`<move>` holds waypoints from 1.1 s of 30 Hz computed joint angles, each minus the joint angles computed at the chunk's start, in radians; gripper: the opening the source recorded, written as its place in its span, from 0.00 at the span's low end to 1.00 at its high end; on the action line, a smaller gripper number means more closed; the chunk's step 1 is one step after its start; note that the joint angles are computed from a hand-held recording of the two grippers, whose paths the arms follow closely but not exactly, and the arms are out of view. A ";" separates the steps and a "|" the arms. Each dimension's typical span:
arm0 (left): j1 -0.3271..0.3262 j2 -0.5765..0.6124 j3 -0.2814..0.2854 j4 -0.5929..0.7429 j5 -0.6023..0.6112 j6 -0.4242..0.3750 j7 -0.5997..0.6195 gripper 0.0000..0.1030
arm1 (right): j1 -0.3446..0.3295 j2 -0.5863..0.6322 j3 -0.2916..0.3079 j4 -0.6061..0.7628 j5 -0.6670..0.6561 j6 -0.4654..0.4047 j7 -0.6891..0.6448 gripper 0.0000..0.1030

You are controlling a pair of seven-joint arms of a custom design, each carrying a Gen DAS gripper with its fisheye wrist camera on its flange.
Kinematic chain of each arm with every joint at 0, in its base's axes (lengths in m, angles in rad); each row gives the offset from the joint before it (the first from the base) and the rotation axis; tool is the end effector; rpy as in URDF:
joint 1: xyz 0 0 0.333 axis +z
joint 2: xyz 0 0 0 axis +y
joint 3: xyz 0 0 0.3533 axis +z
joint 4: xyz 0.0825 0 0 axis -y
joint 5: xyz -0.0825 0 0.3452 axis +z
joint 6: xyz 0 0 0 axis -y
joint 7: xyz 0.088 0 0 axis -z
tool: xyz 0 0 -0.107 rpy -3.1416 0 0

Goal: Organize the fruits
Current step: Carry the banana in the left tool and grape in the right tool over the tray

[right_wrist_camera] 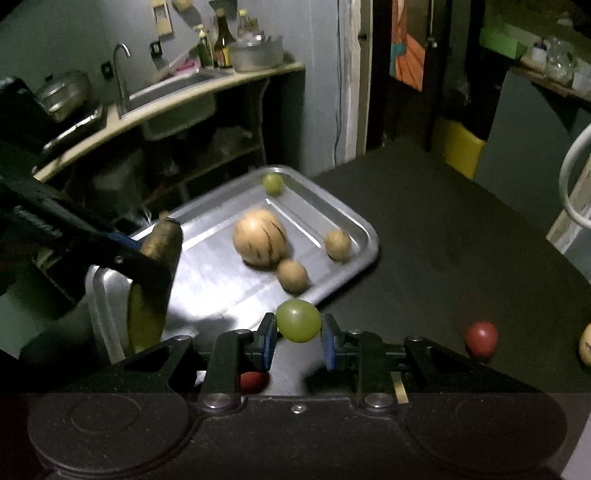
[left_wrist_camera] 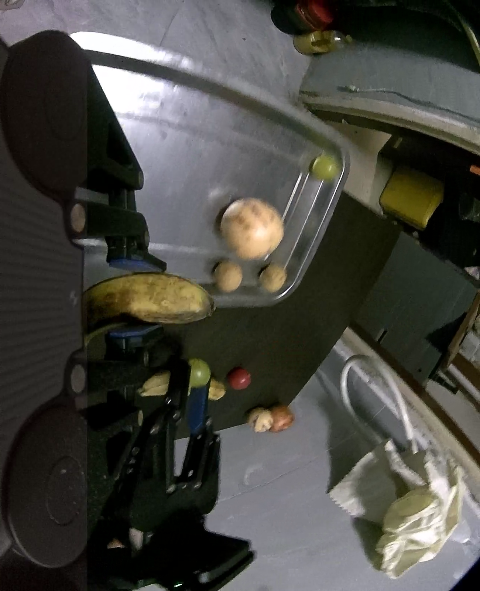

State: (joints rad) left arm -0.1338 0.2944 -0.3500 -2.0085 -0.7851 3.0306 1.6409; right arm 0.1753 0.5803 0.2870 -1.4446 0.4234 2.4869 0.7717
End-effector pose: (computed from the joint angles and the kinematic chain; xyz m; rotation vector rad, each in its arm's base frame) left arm 0.5764 -0.2200 0.4445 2.2769 -1.7672 1.2116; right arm 0.6791 0.2769 0.4611 -2.3460 0.8181 -0.1337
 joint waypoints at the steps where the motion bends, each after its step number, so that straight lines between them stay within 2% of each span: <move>1: 0.009 -0.007 0.001 -0.007 -0.004 -0.006 0.006 0.30 | 0.004 -0.002 0.005 -0.005 0.007 0.015 0.001 0.27; 4: 0.011 -0.026 0.043 -0.027 0.031 -0.032 -0.014 0.30 | 0.022 -0.003 0.015 -0.012 0.026 0.058 0.028 0.27; 10: 0.050 -0.026 0.083 -0.021 0.066 -0.078 0.006 0.30 | 0.070 -0.006 0.026 -0.069 0.022 0.182 0.128 0.27; 13: 0.074 -0.006 0.092 0.005 0.083 -0.111 0.033 0.30 | 0.096 0.001 0.028 -0.089 -0.002 0.223 0.202 0.27; 17: 0.094 0.038 0.114 0.072 0.127 -0.188 0.048 0.30 | 0.145 0.014 0.002 -0.110 -0.066 0.276 0.348 0.27; 20: 0.104 0.073 0.119 0.123 0.161 -0.231 0.068 0.30 | 0.195 0.022 -0.043 -0.125 -0.126 0.319 0.494 0.27; 28: 0.111 0.165 0.129 0.255 0.256 -0.341 0.116 0.31 | 0.376 0.028 -0.247 -0.155 -0.338 0.355 0.882 0.27; 33: 0.110 0.193 0.125 0.292 0.272 -0.362 0.142 0.31 | 0.439 0.020 -0.319 -0.174 -0.448 0.358 1.048 0.29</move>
State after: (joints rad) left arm -0.0234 0.4878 -0.2247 -1.7166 -0.5127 2.6687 1.7828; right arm 0.6147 0.6008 -0.0324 -1.6187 -0.0249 2.8450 1.8201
